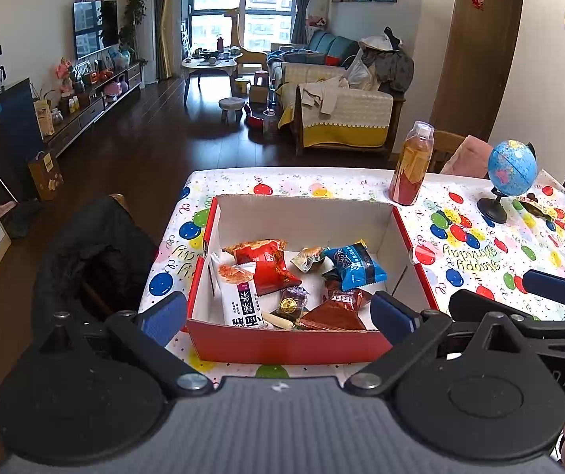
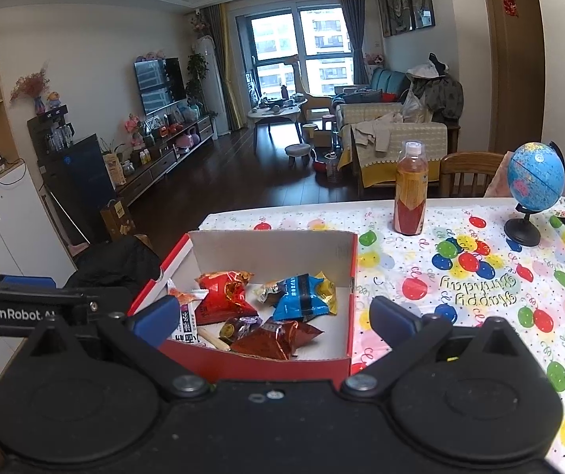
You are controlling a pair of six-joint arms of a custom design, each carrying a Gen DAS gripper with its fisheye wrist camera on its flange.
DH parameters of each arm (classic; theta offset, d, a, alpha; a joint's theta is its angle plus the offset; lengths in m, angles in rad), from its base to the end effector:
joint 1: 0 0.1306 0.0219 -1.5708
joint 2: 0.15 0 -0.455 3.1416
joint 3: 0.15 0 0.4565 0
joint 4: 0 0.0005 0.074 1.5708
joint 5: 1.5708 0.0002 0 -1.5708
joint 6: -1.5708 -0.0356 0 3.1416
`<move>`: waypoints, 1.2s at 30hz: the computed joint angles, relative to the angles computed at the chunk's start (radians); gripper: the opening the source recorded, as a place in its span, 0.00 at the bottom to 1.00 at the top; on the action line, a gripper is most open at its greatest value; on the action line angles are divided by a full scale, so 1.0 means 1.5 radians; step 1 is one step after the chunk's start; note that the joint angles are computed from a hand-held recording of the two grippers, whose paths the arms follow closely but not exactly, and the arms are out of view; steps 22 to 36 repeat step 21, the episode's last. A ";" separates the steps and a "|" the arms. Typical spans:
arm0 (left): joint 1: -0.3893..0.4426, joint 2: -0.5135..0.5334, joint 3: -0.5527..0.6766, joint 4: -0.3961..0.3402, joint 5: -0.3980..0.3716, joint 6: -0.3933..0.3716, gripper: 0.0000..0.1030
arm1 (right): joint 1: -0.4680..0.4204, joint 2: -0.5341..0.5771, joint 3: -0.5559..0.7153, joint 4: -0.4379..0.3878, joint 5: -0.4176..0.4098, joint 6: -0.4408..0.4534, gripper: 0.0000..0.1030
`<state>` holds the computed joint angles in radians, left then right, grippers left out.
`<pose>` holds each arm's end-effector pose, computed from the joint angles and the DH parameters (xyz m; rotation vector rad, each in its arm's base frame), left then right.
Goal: Organize snacks
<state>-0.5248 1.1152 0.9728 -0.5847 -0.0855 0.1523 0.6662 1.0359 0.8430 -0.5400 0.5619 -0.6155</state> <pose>0.3635 -0.2075 0.4268 0.3837 2.2755 -0.2508 0.3079 0.2173 0.3950 0.2223 2.1622 0.0753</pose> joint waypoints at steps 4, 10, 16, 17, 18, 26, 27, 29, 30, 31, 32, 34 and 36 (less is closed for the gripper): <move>0.001 0.000 0.000 -0.002 0.002 -0.001 0.97 | -0.005 0.004 0.003 -0.013 0.000 -0.015 0.99; 0.002 0.002 0.001 -0.004 0.015 -0.007 0.97 | -0.010 0.005 0.004 -0.020 0.005 -0.033 0.99; 0.003 0.003 0.002 -0.009 0.021 -0.010 0.97 | -0.012 0.001 0.000 -0.023 0.012 -0.045 0.99; 0.002 0.003 0.002 -0.009 0.021 -0.009 0.97 | -0.012 0.001 0.000 -0.025 0.011 -0.045 0.99; 0.002 0.002 0.002 -0.009 0.021 -0.009 0.97 | -0.012 0.001 0.000 -0.025 0.011 -0.045 0.99; 0.002 0.003 0.002 -0.011 0.020 -0.008 0.97 | -0.013 0.000 0.000 -0.022 0.009 -0.042 0.99; 0.002 0.003 0.002 -0.011 0.020 -0.008 0.97 | -0.013 0.000 0.000 -0.022 0.009 -0.042 0.99; 0.002 0.003 0.002 -0.011 0.020 -0.008 0.97 | -0.013 0.000 0.000 -0.022 0.009 -0.042 0.99; 0.002 0.003 0.002 -0.011 0.020 -0.008 0.97 | -0.013 0.000 0.000 -0.022 0.009 -0.042 0.99; 0.002 0.003 0.002 -0.011 0.020 -0.008 0.97 | -0.013 0.000 0.000 -0.022 0.009 -0.042 0.99; 0.002 0.003 0.002 -0.011 0.020 -0.008 0.97 | -0.013 0.000 0.000 -0.022 0.009 -0.042 0.99; 0.002 0.003 0.002 -0.011 0.020 -0.008 0.97 | -0.013 0.000 0.000 -0.022 0.009 -0.042 0.99; 0.002 0.003 0.002 -0.011 0.020 -0.008 0.97 | -0.013 0.000 0.000 -0.022 0.009 -0.042 0.99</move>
